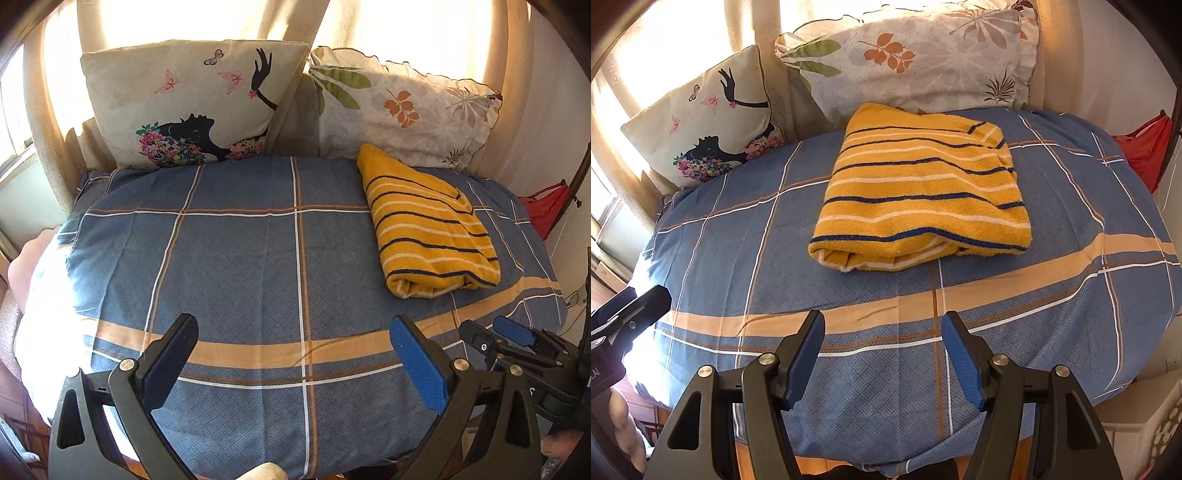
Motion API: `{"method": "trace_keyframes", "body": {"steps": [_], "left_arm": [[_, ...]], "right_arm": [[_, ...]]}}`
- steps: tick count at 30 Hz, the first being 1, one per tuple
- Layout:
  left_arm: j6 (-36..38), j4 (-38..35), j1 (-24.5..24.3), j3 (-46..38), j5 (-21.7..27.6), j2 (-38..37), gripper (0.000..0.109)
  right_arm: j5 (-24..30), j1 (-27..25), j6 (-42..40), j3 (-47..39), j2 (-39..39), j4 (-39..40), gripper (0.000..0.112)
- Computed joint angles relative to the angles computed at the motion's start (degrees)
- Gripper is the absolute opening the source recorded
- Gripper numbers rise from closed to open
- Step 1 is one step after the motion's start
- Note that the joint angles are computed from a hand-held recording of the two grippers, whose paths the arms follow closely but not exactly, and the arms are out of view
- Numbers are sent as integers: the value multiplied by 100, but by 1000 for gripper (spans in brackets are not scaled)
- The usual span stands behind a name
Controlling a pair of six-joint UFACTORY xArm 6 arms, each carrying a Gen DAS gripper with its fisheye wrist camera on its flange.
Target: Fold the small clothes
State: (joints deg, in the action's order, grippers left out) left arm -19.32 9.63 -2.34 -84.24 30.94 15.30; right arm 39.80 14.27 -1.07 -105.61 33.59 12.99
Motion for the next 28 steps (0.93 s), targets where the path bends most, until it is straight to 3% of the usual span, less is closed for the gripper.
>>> {"method": "trace_keyframes", "body": {"steps": [28], "left_arm": [[725, -903, -42, -795, 766, 663, 103]], "right_arm": [[447, 71, -211, -1041, 669, -294, 72]]}}
